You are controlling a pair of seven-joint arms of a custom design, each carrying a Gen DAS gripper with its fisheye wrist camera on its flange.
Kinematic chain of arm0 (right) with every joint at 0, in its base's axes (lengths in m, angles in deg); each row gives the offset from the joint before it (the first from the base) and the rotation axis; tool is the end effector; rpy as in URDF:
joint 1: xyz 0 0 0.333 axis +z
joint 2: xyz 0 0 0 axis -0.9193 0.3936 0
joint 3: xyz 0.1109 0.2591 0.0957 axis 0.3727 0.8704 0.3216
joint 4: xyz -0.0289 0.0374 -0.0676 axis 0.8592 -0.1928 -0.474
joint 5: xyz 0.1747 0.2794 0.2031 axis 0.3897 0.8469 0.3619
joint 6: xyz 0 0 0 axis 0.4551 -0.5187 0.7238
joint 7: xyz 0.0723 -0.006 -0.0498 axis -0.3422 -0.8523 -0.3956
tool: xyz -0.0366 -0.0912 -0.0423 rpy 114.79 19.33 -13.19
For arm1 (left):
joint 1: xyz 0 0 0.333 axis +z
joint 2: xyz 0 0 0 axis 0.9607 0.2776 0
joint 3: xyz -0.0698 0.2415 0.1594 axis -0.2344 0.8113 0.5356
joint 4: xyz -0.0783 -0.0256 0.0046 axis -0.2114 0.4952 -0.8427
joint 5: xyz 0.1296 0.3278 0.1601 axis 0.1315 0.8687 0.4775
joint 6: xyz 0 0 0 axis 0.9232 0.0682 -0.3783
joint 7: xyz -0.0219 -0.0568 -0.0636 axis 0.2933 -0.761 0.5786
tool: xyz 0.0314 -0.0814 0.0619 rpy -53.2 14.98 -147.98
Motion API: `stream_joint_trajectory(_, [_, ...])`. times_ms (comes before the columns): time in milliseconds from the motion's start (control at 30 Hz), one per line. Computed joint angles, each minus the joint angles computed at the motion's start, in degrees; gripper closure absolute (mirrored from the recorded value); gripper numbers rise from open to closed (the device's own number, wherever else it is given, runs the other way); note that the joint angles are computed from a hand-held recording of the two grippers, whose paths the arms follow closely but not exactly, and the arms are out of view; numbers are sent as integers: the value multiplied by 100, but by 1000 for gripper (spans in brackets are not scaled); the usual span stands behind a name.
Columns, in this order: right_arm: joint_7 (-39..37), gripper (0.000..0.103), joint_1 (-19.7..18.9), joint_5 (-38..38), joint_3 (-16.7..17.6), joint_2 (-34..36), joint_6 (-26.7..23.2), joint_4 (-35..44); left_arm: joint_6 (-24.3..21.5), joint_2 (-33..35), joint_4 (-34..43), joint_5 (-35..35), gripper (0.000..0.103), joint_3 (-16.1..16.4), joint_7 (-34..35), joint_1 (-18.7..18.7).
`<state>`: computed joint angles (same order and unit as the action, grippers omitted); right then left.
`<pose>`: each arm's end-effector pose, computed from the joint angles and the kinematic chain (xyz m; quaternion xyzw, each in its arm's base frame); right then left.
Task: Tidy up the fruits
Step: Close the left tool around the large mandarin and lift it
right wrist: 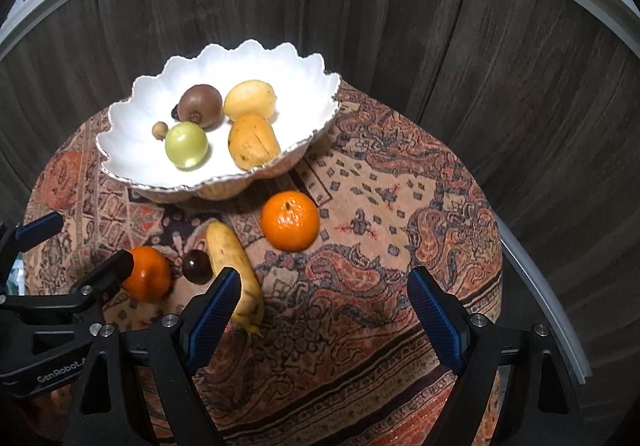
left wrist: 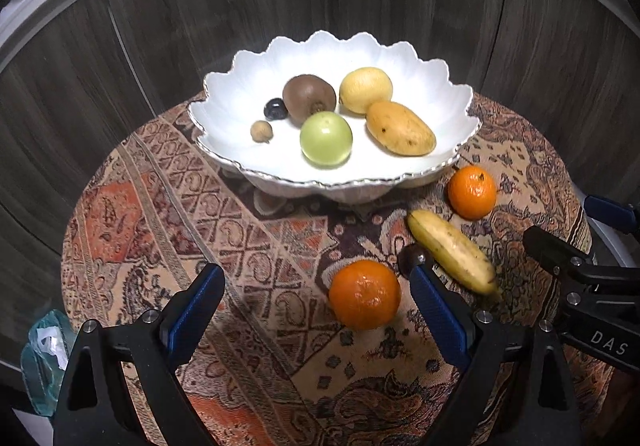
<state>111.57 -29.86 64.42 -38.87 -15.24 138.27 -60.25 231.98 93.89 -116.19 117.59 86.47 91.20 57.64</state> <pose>0.6806 0.4224 0.3082 -0.7108 0.6374 -0.2166 0.2037 0.6709 -0.2248 0.2859 -0.6396 0.7034 -0.2000 0.2371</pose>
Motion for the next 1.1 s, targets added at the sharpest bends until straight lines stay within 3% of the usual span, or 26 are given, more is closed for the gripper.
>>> stream_joint_trajectory(100, [33, 17, -18, 25, 0, 7, 5, -38, -30, 78, 53, -7, 9, -20, 51, -9])
stream_joint_trajectory(200, [77, 17, -28, 32, -11, -4, 26, -97, -81, 180, 145, -148, 20, -164, 290, 81])
stream_joint_trajectory(433, [116, 17, -60, 57, -4, -11, 62, -185, -170, 343, 303, -295, 21, -157, 475, 15])
stream_joint_trajectory(633, [66, 17, -75, 87, 18, 19, 64, -164, -347, 563, 572, -381, 34, -174, 657, -28])
stream_joint_trajectory(833, [78, 17, -71, 101, 6, 29, 65, -164, -394, 715, 707, -673, 57, -402, 1059, 108])
stream_joint_trajectory(1100, [-252, 23, -182, 271, 178, 66, 90, -91, -387, 605, 567, -838, 58, -347, 1111, 78])
